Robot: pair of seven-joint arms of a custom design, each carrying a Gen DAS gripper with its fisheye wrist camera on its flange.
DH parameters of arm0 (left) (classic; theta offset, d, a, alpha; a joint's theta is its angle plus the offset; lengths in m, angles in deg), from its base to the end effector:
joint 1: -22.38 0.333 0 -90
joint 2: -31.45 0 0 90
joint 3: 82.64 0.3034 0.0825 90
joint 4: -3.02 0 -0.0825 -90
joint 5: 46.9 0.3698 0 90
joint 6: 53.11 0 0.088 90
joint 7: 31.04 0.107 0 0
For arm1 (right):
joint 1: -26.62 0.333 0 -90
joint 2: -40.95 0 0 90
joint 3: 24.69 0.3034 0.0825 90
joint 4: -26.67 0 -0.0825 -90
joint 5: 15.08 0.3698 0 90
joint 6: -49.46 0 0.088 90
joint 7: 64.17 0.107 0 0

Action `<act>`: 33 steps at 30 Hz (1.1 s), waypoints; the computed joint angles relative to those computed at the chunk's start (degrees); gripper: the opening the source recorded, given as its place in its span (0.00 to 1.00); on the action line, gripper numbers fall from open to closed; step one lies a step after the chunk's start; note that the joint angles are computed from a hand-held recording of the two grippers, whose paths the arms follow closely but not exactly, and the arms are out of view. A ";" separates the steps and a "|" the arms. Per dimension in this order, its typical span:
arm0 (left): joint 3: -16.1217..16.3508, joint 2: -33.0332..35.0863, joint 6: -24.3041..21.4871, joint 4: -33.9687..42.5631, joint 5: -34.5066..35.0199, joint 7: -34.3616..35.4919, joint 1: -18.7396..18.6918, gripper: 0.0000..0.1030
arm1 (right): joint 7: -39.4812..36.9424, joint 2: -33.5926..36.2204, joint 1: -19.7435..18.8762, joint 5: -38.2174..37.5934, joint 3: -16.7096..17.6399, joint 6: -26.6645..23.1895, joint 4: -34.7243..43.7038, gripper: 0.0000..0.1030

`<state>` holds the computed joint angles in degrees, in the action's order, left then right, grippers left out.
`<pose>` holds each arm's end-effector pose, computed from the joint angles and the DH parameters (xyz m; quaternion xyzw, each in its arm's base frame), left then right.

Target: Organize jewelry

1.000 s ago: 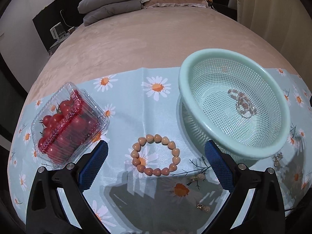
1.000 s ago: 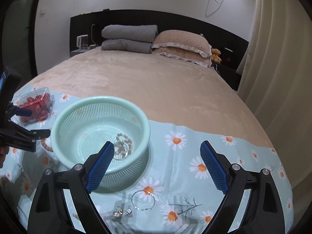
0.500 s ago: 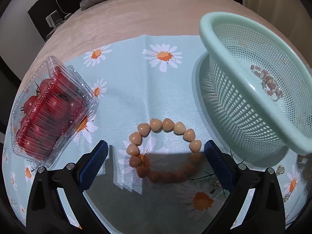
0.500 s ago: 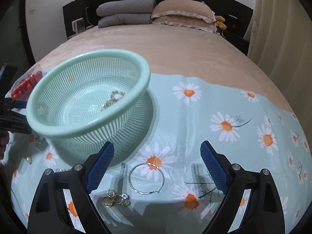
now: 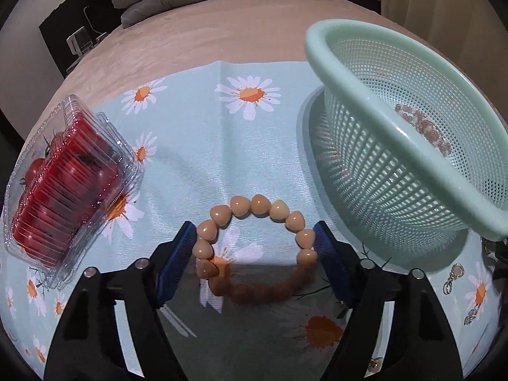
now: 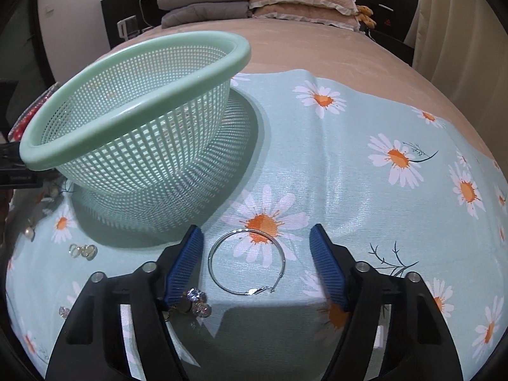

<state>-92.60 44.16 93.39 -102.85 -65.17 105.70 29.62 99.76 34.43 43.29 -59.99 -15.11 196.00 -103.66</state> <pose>0.6384 -0.0185 0.4542 -0.4375 0.8566 -0.2171 0.1664 0.4622 0.2409 0.4374 -0.5802 0.7445 -0.2607 0.2026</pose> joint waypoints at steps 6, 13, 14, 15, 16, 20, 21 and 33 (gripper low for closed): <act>0.42 -1.53 -0.95 -1.32 0.42 1.15 -0.16 0.23 | 0.45 -0.51 0.31 -0.31 0.19 -0.44 -0.28 0.38; 1.47 -2.83 -5.38 -0.92 -0.06 -0.13 -0.23 0.23 | -4.48 -2.20 -0.11 5.50 -0.15 1.08 -1.39 0.04; 1.59 -3.05 -5.60 -1.02 -0.03 -0.26 -0.26 0.23 | -4.31 -2.33 -0.38 4.99 0.32 0.41 -1.36 0.04; 1.69 -3.39 -5.70 -1.32 0.02 -0.20 -0.29 0.23 | -4.33 -2.47 -0.52 5.06 0.56 0.03 -1.42 0.04; 1.76 -3.87 -5.80 -1.77 -0.16 0.08 -0.29 0.23 | -4.50 -2.64 -0.68 5.41 0.55 0.30 -1.55 0.04; 2.27 -5.89 -5.99 -3.46 -1.15 1.05 -0.44 0.23 | -5.78 -3.18 -1.13 6.53 0.86 0.65 -2.04 0.03; 2.45 -6.26 -5.97 -3.69 -1.17 1.21 -0.58 0.23 | -5.98 -3.31 -1.23 6.72 0.96 0.68 -2.12 0.03; 3.60 -8.47 -6.71 -2.87 -2.62 2.90 -1.38 0.23 | -6.33 -6.40 -2.42 5.79 2.69 -0.56 -2.29 0.02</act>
